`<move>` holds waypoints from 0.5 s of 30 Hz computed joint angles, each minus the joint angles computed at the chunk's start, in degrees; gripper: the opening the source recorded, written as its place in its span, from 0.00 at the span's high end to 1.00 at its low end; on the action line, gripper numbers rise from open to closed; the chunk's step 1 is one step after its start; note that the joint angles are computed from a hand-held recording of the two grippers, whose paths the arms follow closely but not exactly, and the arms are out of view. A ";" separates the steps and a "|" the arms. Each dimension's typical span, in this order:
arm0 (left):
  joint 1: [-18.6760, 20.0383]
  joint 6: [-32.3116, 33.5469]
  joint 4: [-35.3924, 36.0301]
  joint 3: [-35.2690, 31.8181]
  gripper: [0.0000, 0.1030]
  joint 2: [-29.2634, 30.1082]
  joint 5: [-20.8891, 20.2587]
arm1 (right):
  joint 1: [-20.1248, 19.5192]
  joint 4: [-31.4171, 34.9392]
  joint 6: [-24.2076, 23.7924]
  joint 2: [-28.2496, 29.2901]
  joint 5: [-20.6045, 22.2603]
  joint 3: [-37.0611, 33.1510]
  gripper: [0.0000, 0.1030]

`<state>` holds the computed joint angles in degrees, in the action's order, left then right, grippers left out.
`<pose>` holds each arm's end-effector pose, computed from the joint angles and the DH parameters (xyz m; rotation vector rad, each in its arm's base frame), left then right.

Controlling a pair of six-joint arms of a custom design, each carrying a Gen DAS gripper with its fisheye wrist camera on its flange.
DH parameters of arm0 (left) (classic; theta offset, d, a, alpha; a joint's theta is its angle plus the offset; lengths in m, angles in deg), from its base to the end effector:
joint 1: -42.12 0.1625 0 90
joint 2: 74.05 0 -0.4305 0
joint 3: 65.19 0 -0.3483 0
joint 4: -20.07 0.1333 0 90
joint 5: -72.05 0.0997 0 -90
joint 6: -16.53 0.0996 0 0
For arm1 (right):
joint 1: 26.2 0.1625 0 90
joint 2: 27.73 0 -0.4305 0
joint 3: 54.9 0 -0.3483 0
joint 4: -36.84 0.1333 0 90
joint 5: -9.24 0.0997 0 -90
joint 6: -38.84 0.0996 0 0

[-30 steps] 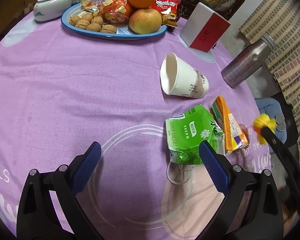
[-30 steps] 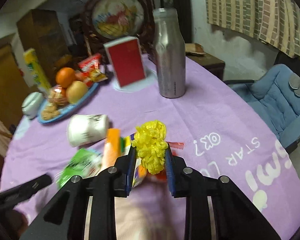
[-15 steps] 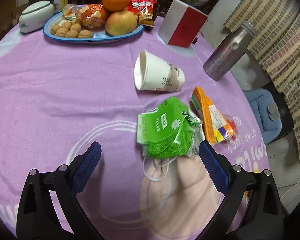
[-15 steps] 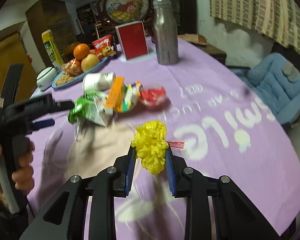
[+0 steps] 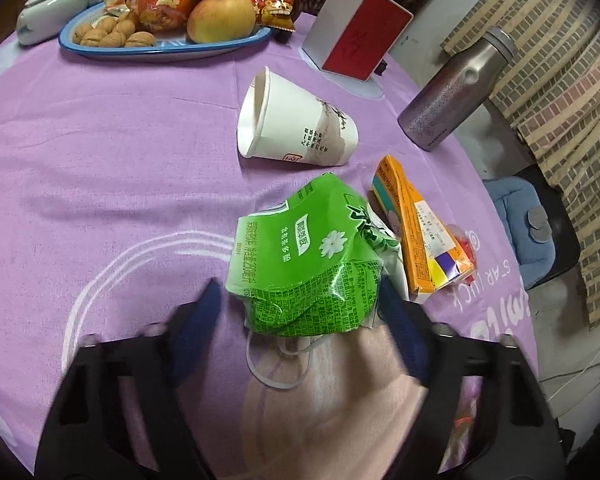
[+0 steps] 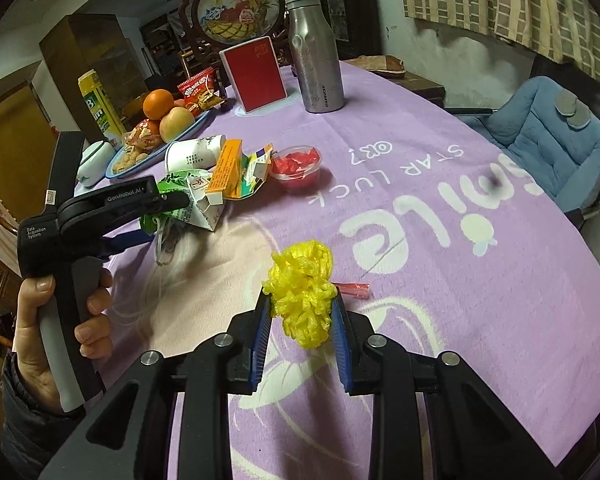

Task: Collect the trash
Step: 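Close the left tool on the green snack bag while the right tool holds the ribbon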

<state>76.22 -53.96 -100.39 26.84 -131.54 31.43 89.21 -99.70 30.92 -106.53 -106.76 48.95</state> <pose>-0.3906 -0.5167 0.2563 -0.2785 2.5000 -0.9916 0.3061 -0.4355 0.3906 0.6583 -2.6101 0.5988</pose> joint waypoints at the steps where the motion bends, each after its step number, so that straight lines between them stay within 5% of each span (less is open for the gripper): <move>1: 0.11 1.69 -2.05 0.45 0.41 -0.33 -1.20 | 0.00 0.10 0.08 -0.12 0.00 0.07 0.72; 6: -1.41 -0.80 1.98 0.16 0.45 -2.81 0.38 | 0.03 0.02 0.75 -1.42 0.19 0.92 0.72; 15: -5.08 0.39 4.07 0.85 0.45 -7.84 -3.35 | -0.01 0.20 0.45 -3.11 1.52 1.67 0.72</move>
